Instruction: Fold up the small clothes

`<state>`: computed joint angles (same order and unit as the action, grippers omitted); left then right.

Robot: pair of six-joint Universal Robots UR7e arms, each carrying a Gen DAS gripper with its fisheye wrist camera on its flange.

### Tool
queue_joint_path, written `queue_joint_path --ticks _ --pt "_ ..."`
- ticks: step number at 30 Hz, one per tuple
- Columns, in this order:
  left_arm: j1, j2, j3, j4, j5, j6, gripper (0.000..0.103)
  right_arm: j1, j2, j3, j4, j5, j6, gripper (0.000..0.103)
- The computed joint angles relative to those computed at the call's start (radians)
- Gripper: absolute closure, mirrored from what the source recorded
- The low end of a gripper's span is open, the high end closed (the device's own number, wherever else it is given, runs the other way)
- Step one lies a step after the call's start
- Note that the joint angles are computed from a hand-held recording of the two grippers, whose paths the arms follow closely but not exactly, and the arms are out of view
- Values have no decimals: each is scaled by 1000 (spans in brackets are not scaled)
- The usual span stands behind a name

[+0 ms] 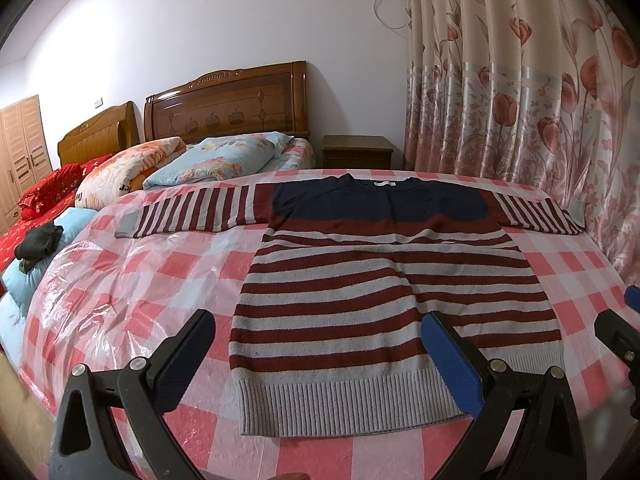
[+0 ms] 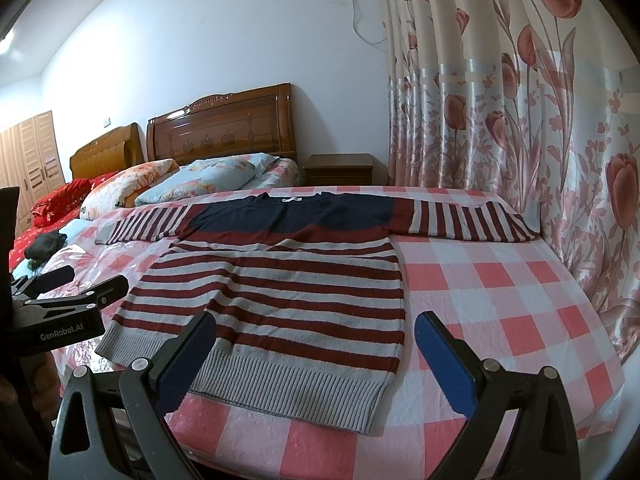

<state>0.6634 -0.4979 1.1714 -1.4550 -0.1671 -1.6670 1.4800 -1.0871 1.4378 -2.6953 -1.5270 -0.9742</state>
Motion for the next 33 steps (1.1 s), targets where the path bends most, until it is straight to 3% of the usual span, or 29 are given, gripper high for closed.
queue_joint_path --ticks 33 --pt "0 1 4 -12 -3 8 0 0 5 -9 8 -1 7 2"
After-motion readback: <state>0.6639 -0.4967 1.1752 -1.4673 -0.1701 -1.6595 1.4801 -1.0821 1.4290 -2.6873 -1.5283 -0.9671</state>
